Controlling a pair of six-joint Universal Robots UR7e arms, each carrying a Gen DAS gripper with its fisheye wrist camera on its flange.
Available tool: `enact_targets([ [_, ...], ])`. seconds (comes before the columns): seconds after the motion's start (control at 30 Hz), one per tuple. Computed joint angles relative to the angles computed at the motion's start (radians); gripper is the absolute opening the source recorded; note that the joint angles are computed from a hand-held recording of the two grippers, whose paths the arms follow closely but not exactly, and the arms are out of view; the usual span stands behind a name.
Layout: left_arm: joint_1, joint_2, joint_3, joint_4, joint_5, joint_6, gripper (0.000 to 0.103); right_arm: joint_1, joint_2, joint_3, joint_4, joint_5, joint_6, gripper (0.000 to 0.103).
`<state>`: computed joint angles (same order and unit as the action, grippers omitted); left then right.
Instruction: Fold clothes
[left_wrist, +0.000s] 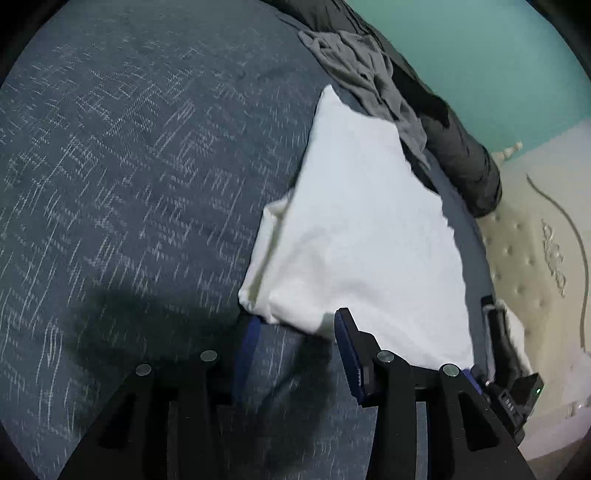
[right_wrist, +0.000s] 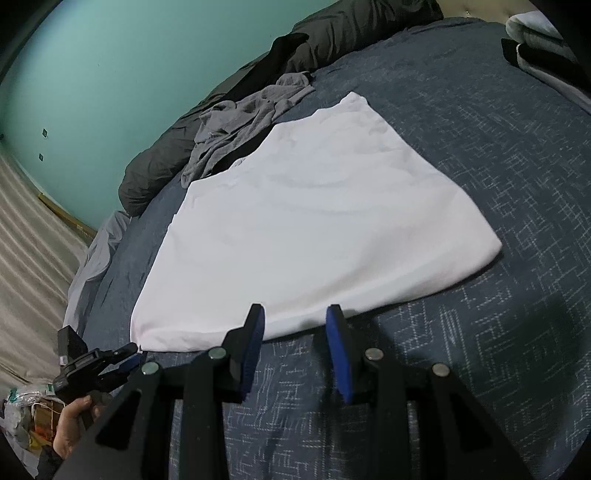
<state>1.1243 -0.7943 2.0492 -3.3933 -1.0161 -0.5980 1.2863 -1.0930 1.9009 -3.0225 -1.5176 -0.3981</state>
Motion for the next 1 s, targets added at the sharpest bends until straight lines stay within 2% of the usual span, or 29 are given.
enact_targets([
  [0.23,0.021,0.018,-0.018,-0.063,-0.010,0.053,0.043,-0.002,0.002,-0.004,0.002,0.002,0.003,0.034],
  [0.33,0.016,0.013,-0.015,-0.072,0.003,0.073,0.022,-0.004,0.001,-0.003,-0.005,0.005,0.005,0.034],
  [0.47,0.014,0.009,-0.013,-0.103,-0.012,0.101,0.008,-0.009,-0.003,-0.005,-0.007,0.011,0.012,0.034],
  [0.8,-0.018,0.006,-0.041,-0.102,0.008,0.168,0.004,-0.015,-0.009,-0.016,-0.011,0.015,0.024,0.034],
  [1.0,-0.040,0.028,-0.100,-0.078,0.031,0.181,0.004,-0.032,-0.025,-0.028,-0.009,0.039,0.043,0.034],
])
